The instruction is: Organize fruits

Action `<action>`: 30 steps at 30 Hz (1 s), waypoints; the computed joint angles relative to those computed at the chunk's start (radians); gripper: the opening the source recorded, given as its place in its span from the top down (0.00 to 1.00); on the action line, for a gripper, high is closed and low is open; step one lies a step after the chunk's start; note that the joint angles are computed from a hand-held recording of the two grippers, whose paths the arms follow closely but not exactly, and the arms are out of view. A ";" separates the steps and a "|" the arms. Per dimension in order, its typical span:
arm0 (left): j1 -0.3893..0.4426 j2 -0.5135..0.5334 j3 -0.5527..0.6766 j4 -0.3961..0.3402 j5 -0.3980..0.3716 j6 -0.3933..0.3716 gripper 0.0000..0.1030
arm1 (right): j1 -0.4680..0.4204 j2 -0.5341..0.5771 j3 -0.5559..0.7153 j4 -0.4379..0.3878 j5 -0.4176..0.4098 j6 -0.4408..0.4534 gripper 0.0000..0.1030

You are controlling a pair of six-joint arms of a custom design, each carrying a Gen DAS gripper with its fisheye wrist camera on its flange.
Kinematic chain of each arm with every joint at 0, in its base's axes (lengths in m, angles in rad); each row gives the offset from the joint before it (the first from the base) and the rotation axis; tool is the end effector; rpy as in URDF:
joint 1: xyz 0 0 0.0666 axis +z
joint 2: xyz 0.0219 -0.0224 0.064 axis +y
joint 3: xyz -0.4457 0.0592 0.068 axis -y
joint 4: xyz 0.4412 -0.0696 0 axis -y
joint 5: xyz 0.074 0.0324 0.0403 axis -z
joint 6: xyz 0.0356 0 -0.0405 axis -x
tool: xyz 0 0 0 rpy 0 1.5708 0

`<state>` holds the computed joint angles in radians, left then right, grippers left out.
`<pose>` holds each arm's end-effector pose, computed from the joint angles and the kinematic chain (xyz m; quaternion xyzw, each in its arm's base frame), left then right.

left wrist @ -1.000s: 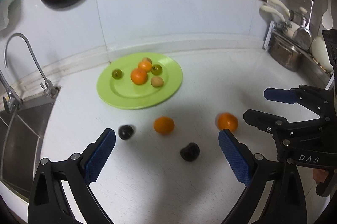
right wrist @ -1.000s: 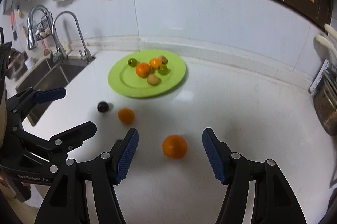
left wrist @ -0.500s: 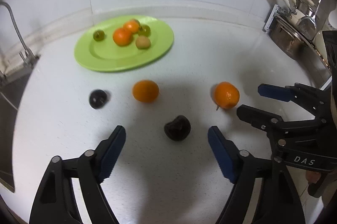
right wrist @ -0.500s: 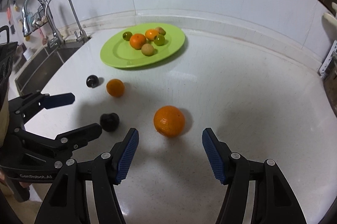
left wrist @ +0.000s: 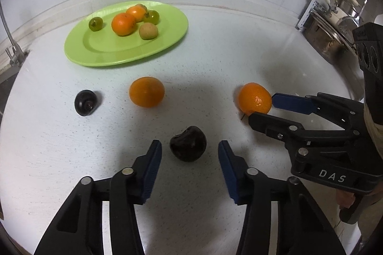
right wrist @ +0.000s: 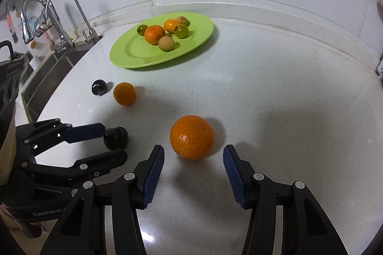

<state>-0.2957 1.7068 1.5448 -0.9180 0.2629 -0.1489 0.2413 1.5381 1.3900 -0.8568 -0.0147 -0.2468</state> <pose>0.6056 -0.1946 0.3961 0.2431 0.9310 -0.1445 0.2309 0.5537 0.1364 0.4206 0.0006 0.9602 0.0743 0.2692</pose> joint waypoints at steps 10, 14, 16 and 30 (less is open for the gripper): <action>0.002 0.013 0.013 -0.008 0.016 -0.002 0.70 | -0.004 0.021 0.008 0.001 -0.019 0.000 0.57; 0.003 0.014 0.017 -0.008 0.019 -0.009 0.70 | -0.004 0.028 0.008 0.008 -0.023 -0.003 0.59; 0.003 0.011 0.015 -0.003 0.015 -0.014 0.70 | -0.004 0.026 0.006 0.012 -0.019 -0.003 0.60; 0.014 -0.019 0.005 0.032 0.030 -0.042 0.70 | 0.016 -0.006 -0.006 0.041 0.018 -0.030 0.61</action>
<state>-0.2816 1.6877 1.5494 -0.8858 0.2932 -0.1914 0.2570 1.5321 1.3838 -0.8156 0.0036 -0.2766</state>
